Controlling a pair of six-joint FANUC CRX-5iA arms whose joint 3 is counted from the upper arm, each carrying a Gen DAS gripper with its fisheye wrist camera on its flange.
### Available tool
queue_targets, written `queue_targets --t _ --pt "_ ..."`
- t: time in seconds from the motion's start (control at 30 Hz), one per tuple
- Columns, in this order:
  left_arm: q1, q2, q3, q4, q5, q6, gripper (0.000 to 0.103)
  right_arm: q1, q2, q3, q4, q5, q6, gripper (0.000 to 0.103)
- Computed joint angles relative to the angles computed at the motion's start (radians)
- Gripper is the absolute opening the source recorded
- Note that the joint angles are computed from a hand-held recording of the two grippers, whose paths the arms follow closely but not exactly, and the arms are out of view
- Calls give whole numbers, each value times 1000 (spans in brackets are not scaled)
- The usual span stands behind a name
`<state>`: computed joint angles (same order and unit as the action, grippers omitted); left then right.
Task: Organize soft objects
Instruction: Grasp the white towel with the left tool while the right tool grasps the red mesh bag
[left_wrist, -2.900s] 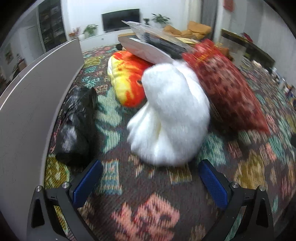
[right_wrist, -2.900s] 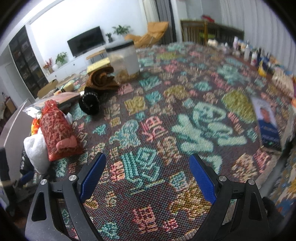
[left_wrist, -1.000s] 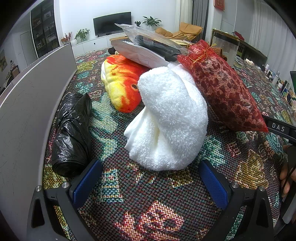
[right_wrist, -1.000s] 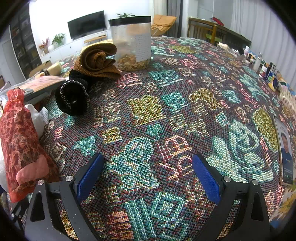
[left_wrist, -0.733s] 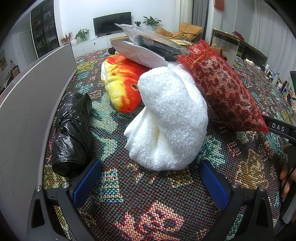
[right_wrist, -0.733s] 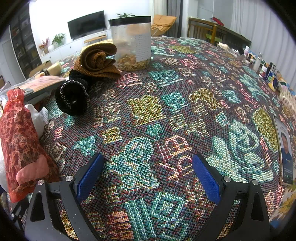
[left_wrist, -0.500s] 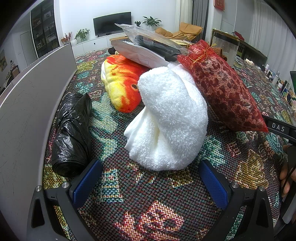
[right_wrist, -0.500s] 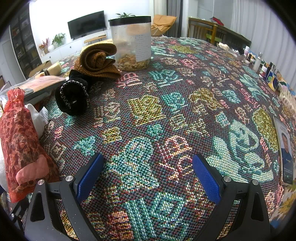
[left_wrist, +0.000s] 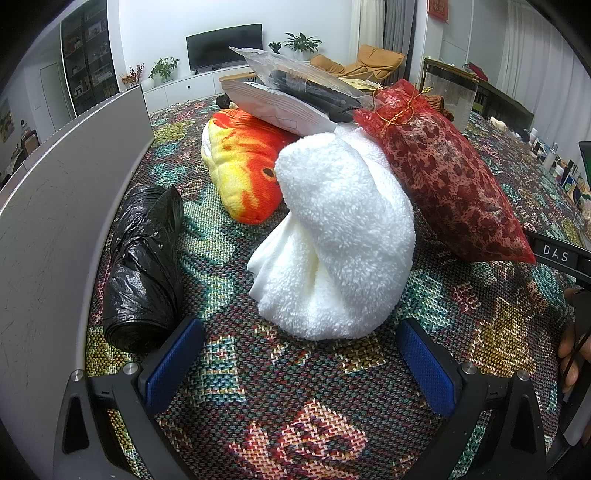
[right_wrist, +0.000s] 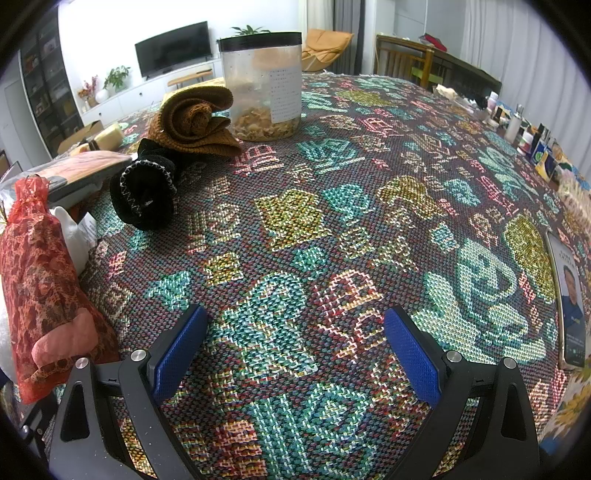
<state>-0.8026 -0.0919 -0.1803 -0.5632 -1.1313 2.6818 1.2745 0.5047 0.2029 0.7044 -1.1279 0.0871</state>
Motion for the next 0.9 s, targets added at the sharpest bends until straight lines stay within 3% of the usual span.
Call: queue_targets --t 0.37,0.47,0.57,0.6,0.63,0.67,0.73,0.9 --pt "1 -20 -4 19 -4 -20 103 0 1 1 0 0 0 98" --pt "-36 -28 32 -38 -29 5 103 0 0 0 0 0 0 98" --pt "-33 10 108 -77 -72 -45 101 0 0 0 0 1 0 98" --pt "-9 25 122 -54 -66 -80 88 0 0 0 0 1 0 98" --pt "10 34 127 -29 -61 -101 54 0 0 0 0 1 0 98" --pt "44 31 113 32 -29 -129 39 0 0 0 0 1 0 98" --pt "25 14 104 27 -19 -104 35 2 0 2 0 -1 -1 98" --pt "-78 -68 42 51 -59 -51 35 0 0 0 0 1 0 98"
